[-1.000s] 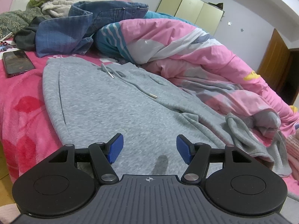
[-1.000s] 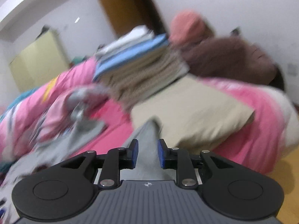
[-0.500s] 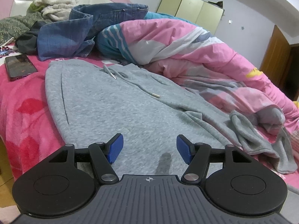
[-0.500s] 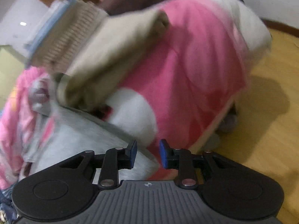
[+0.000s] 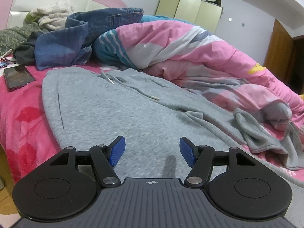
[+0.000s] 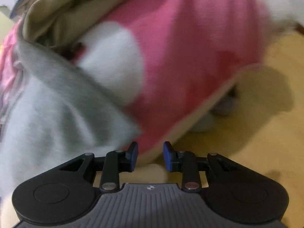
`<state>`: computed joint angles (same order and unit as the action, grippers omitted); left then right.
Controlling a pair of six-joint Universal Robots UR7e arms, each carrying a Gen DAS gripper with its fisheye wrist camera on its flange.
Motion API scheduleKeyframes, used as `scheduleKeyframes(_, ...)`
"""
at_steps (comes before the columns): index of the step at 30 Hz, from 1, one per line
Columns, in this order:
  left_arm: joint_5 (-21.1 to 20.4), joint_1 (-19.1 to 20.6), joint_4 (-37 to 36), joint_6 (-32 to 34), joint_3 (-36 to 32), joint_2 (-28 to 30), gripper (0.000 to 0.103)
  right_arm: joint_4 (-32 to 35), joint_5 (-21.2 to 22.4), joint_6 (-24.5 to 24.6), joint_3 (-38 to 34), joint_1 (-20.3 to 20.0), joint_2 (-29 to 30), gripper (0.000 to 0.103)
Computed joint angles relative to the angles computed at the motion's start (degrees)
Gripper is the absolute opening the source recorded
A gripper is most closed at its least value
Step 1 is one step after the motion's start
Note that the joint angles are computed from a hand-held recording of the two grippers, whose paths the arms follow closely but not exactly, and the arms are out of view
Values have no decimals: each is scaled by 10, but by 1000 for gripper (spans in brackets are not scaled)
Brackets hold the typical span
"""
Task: Fold clothes
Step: 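Move the right tool back over the sweatshirt beside the left tool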
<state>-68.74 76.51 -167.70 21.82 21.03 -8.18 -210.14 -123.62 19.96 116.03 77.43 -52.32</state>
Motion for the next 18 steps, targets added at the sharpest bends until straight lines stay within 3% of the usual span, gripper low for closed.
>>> scheduleKeyframes(2, -1, 0, 4, -1, -4, 1, 63, -34, -31, -23, 10, 19, 1, 32)
scheduleKeyframes(4, -7, 0, -1, 2, 3, -3, 63, -71, -72, -77, 0, 53, 9, 32)
scheduleKeyframes(6, -15, -1, -9, 11, 14, -8, 64, -109, -89, -162, -28, 90, 26, 32)
scheduleKeyframes(9, -24, -1, -21, 22, 28, -15, 66, -131, -68, -309, -89, 142, 54, 32)
scheduleKeyframes(11, -26, -1, -23, 21, 34, -18, 67, -99, -31, -406, -144, 168, 80, 34)
scheduleKeyframes(14, -24, 1, -18, 13, 31, -20, 67, -1, 35, -534, -250, 194, 135, 46)
scheduleKeyframes(18, -14, 4, -9, 1, 26, -21, 67, 203, 91, -631, -450, 217, 245, 46)
